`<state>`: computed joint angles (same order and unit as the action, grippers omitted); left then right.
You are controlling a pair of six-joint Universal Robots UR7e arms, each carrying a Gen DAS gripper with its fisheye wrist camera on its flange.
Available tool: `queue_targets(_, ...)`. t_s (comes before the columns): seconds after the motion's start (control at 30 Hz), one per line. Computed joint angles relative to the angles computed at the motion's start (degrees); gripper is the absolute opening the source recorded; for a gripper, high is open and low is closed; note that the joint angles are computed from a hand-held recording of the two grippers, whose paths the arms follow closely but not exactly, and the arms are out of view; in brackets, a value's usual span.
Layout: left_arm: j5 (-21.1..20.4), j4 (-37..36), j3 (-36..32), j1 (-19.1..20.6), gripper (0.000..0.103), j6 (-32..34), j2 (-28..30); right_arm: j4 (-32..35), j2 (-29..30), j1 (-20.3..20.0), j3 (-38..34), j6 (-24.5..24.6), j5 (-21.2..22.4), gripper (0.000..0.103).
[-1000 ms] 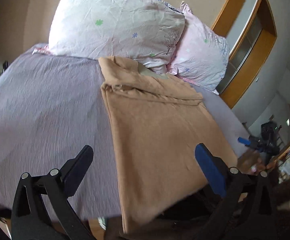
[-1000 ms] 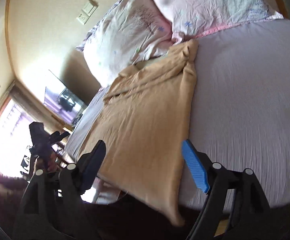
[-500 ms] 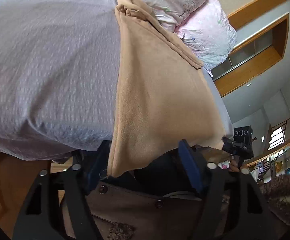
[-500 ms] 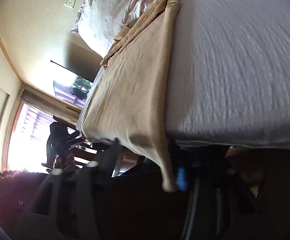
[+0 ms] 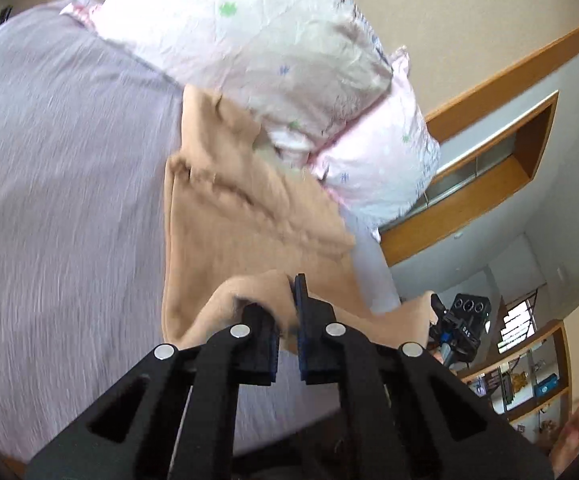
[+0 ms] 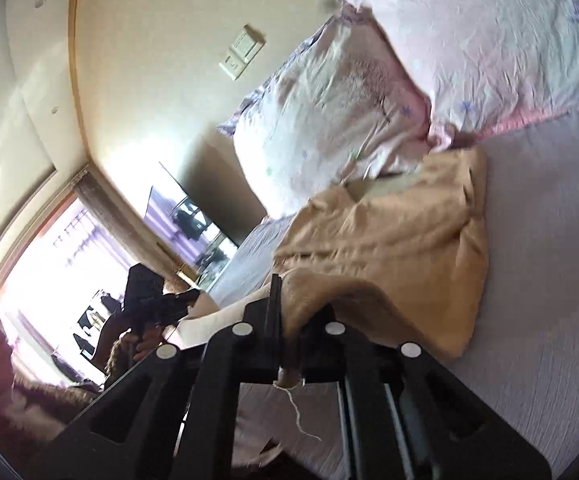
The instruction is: Fold small clothes
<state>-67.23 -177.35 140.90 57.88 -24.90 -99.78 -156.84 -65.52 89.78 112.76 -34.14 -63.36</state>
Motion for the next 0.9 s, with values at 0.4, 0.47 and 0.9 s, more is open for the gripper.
queue_targets(0.4, 0.85, 1.88, -30.16, 17.01, 0.001, 2.96, 26.0, -3.79, 33.0, 3.68, -40.16, 31.06, -19.42, 0.006)
queue_targets(0.47, 0.24, 1.21, -30.79, 17.51, 0.001, 2.98, 26.23, -3.07, 34.51, 3.36, -42.35, 32.53, -18.42, 0.006)
queue_targets(0.9, -2.2, 17.73, -32.56, 15.45, 0.051, 2.2, 24.43, -6.05, 32.84, 1.68, -38.52, 30.08, -14.36, 0.061)
